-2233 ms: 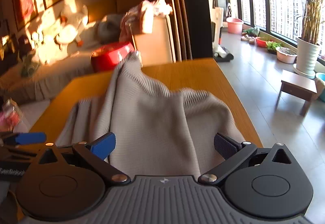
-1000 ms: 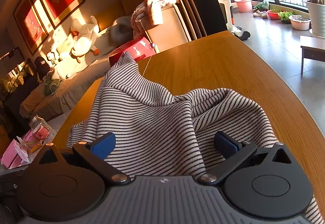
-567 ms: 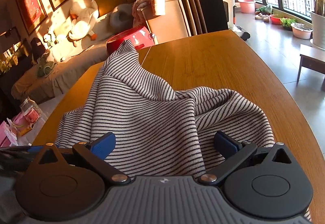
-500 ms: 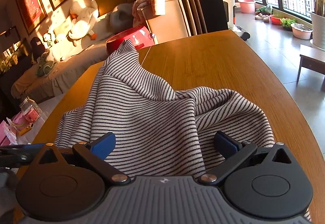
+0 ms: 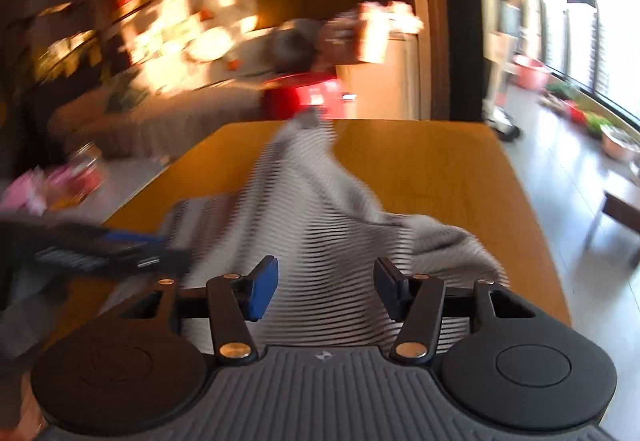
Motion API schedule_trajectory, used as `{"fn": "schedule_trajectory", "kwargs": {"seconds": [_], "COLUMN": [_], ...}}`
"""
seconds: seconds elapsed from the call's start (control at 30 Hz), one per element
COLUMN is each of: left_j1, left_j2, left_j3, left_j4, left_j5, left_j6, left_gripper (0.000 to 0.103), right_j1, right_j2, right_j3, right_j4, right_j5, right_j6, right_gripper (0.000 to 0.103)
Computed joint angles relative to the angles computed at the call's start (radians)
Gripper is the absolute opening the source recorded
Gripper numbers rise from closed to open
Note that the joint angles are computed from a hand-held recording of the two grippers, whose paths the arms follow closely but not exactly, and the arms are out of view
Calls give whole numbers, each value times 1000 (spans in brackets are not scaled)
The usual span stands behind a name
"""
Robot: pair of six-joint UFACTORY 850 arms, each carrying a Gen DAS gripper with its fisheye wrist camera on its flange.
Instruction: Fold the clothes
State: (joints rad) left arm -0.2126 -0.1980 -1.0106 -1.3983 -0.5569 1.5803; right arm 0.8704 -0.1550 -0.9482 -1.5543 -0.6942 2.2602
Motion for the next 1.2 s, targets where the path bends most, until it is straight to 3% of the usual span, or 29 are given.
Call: {"fn": "schedule_trajectory", "kwargs": {"seconds": [0.17, 0.27, 0.3, 0.37, 0.47, 0.6, 0.77, 0.8, 0.83, 0.9, 0.97, 1.03, 1.07, 1.13, 1.2], "left_j1": [-21, -6, 0, 10, 17, 28, 28, 26, 22, 12, -1, -19, -28, -33, -25], "left_j2": [-40, -72, -77, -87, -101, -124, -144, -144, -141, -140, -146, -133, -129, -130, -140], "left_j3": [-43, -78, -86, -100, -131, -181, -203, -198, -192, -185, -180, -154, -146, -147, -172], "left_j4": [71, 124, 141, 170, 237, 287, 342, 337, 332, 303, 255, 193, 164, 126, 86], "left_j5": [40, 23, 9, -16, -55, -130, -156, -152, -145, -133, -104, -40, -5, 26, 24], "left_j6": [-88, -136, -149, -177, -266, -348, -410, -406, -393, -353, -297, -223, -191, -160, -142], "left_gripper": [73, 75, 76, 80, 84, 89, 89, 89, 89, 89, 87, 65, 59, 29, 17], "right_j1": [-46, -68, -80, -110, -158, -234, -289, -282, -275, -261, -244, -241, -241, -241, -238], "right_j2": [-100, -148, -135, -93, -62, -112, -195, -198, -200, -188, -146, -86, -66, -54, -86], "right_j3": [-94, -145, -143, -135, -154, -224, -293, -288, -283, -263, -208, -142, -111, -61, -44], "right_j4": [20, 77, 72, 49, 44, 48, 151, 145, 139, 123, 40, -84, -150, -284, -317], "right_j5": [117, 110, 123, 104, -17, -149, -176, -188, -202, -219, -189, -79, -32, 33, 51], "right_j6": [-85, -183, -185, -172, -246, -362, -421, -421, -415, -369, -200, 9, 114, 323, 421], "right_gripper": [59, 22, 4, 5, 4, 4, 7, 15, 32, 46, 58, 85, 90, 97, 97]}}
